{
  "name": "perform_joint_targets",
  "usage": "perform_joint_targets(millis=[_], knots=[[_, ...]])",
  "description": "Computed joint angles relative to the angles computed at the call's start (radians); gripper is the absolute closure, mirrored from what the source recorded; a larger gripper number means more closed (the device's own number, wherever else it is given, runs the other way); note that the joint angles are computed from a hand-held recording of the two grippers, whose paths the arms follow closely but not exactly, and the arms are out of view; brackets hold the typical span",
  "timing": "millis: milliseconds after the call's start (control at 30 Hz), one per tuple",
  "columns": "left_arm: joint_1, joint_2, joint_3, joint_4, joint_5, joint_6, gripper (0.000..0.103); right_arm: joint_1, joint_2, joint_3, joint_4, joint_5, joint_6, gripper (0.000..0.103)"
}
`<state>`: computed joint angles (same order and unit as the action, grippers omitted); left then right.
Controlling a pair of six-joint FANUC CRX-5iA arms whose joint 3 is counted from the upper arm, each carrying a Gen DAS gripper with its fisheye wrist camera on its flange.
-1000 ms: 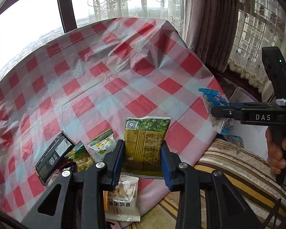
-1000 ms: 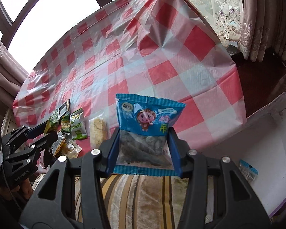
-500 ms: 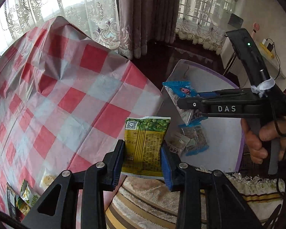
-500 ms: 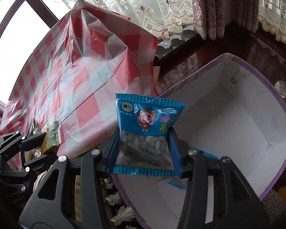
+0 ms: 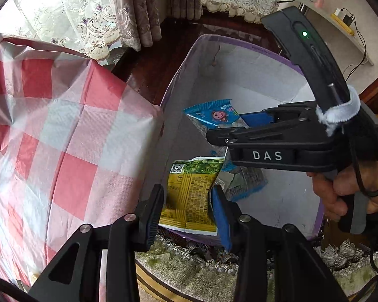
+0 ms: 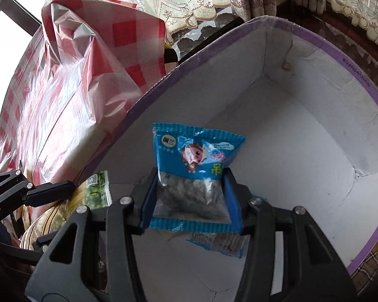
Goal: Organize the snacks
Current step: 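Carry both packets to the white box and release them inside, then grasp the black bar wrapper with the left tool while the right tool grasps the clear cookie packet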
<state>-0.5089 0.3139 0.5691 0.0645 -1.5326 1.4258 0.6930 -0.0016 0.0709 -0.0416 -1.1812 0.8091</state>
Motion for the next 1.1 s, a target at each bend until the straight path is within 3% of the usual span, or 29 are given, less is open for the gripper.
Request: perform_joint_targets(millis=[100, 600, 1100], knots=[[0.006, -0.022, -0.020, -0.009, 0.025, 0.020, 0.034, 0.001, 0.010, 0.016, -0.003, -0.001, 0.011, 0.049], [0.052, -0.212, -0.154, -0.097, 0.125, 0.177, 0.034, 0.099, -0.001, 0.101, 0.054, 0.001, -0.003, 0.046], [0.297, -0.615, -0.524, -0.017, 0.288, 0.371, 0.034, 0.272, 0.113, 0.289, 0.076, -0.041, 0.105, 0.046]])
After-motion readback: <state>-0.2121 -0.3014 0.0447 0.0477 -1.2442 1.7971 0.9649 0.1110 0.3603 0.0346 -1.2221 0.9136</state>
